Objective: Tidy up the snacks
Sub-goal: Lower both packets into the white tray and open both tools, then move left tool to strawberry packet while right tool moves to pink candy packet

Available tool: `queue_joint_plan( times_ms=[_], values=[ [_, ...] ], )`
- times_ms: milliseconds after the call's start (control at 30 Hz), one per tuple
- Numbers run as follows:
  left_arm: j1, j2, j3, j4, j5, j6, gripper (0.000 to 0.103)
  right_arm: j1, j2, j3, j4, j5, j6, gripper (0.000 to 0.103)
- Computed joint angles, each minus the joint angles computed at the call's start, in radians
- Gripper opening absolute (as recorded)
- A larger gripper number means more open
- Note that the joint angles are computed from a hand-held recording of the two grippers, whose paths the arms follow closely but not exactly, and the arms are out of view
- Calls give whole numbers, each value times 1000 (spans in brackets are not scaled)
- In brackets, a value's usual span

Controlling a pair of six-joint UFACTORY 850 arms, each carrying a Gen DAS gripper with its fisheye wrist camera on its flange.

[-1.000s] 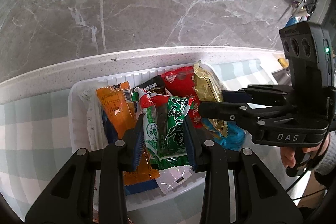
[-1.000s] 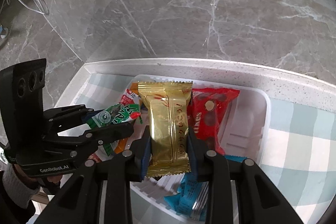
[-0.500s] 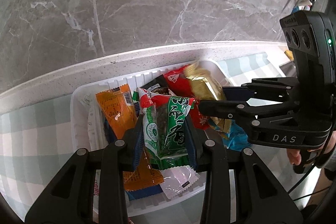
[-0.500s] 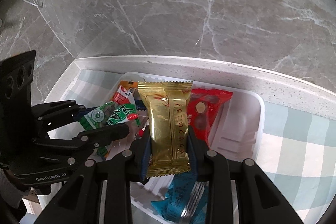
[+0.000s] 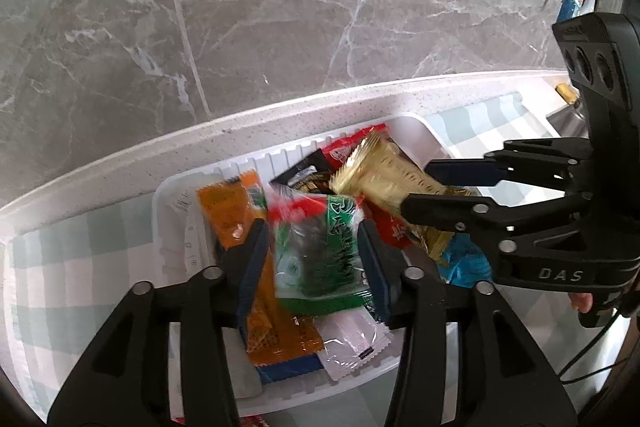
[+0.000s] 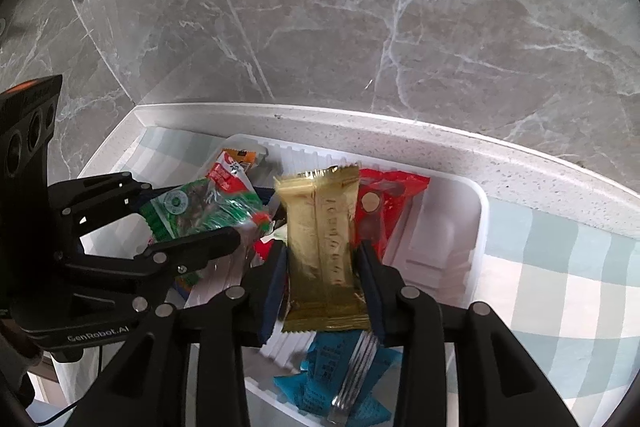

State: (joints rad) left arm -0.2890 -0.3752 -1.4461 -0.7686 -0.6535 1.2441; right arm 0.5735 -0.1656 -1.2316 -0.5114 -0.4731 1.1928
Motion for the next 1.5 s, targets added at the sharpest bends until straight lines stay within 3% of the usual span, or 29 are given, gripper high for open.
queue_joint_plan(
  times_ms=[400, 800, 1500],
  values=[
    [11, 65, 40, -35, 33, 64, 47, 28, 55, 29, -80, -14, 97, 41],
    [49, 174, 139, -84, 42, 145, 48, 104, 90, 26, -142, -64, 168, 42],
    [206, 334, 327, -125, -18, 251, 49, 292, 113, 36, -93, -123, 264, 47]
  ],
)
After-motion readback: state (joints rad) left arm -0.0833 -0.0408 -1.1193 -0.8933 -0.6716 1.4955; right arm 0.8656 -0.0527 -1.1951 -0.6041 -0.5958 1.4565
